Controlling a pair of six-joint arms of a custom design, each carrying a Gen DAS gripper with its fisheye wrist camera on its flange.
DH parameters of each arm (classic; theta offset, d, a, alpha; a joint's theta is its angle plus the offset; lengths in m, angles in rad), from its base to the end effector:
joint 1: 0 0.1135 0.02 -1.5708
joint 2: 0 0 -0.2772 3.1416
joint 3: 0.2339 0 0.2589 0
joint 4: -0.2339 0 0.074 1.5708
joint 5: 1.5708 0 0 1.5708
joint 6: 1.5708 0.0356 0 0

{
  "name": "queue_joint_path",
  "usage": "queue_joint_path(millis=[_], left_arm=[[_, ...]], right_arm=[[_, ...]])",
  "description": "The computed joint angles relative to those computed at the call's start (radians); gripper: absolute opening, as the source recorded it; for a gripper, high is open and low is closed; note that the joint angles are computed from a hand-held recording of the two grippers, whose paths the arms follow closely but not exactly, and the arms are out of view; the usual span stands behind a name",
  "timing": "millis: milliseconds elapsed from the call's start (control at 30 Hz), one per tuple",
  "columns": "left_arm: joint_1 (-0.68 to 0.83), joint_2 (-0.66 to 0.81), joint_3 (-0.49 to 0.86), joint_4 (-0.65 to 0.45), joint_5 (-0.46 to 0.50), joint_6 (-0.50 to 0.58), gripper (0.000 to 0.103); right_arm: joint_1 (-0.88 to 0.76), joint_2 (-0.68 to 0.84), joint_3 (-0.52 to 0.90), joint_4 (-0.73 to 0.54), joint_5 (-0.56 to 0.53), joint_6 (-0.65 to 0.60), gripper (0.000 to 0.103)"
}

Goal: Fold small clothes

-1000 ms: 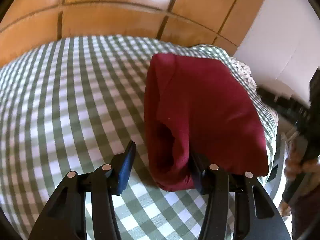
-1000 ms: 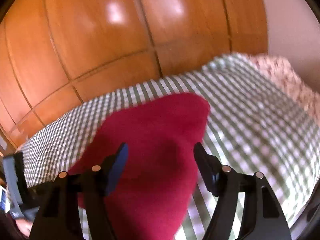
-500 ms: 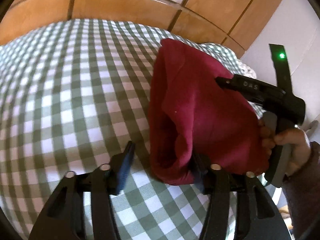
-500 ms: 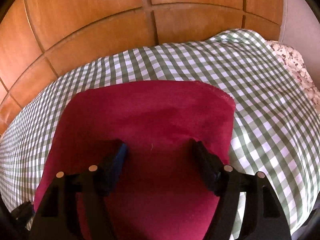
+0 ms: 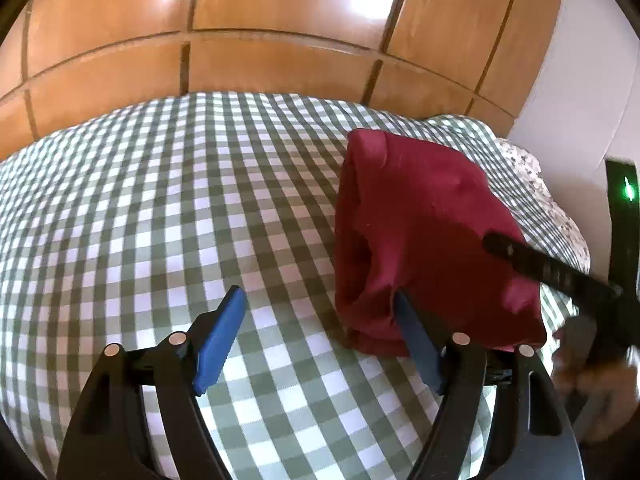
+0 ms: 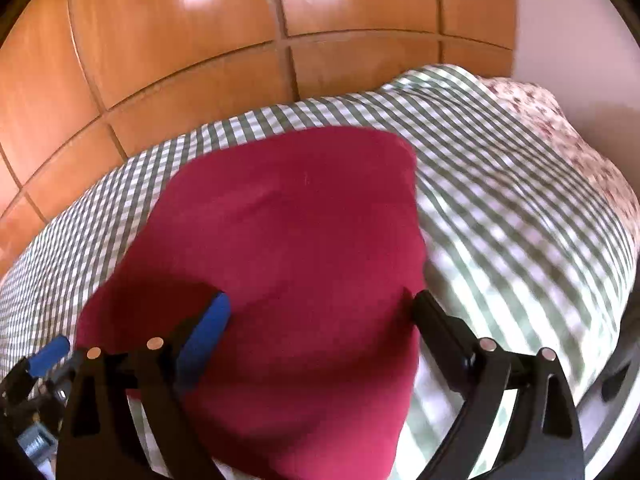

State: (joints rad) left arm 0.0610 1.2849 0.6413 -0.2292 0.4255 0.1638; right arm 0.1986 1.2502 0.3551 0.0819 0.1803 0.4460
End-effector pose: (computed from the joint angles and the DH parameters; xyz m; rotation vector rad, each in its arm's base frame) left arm 0.2481 0.0004 0.1948 0.3084 2.3615 -0.4127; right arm 0.2090 0.0355 0.1384 0.3767 2.3389 0.0955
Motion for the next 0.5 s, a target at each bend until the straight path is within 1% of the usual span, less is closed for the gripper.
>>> queue_joint_path(millis=[100,233,300,333,367,400,500], left_arm=[[0.015,-0.041,-0.017,-0.017,-0.011,0.006,0.075],[0.042,-0.108,-0.039,-0.05,-0.01,0.013,0.075],[0.046,-0.142,-0.052,-0.057,-0.015,0.003,0.075],[0.052,-0.161,-0.057,-0.065,-0.018,0.004,0.076],[0.05,-0.173,-0.061,-0.067,-0.025,0.0,0.08],[0.052,-0.192,-0.069,-0.067,-0.029,-0.004,0.082],[0.071,-0.256,-0.091,-0.082,-0.031,-0.006,0.083]], right_arm=[[0.068,-0.062,-0.047,-0.024,0.055,0.051,0.094],[0.188,-0.139,-0.083,-0.095,0.15,0.084,0.094],[0.221,-0.173,-0.095,-0.128,0.164,0.11,0.094],[0.243,-0.199,-0.103,-0.152,0.171,0.129,0.094],[0.266,-0.218,-0.108,-0.172,0.187,0.147,0.094],[0.301,-0.239,-0.113,-0.197,0.219,0.176,0.094],[0.397,-0.298,-0.111,-0.28,0.303,0.262,0.096]])
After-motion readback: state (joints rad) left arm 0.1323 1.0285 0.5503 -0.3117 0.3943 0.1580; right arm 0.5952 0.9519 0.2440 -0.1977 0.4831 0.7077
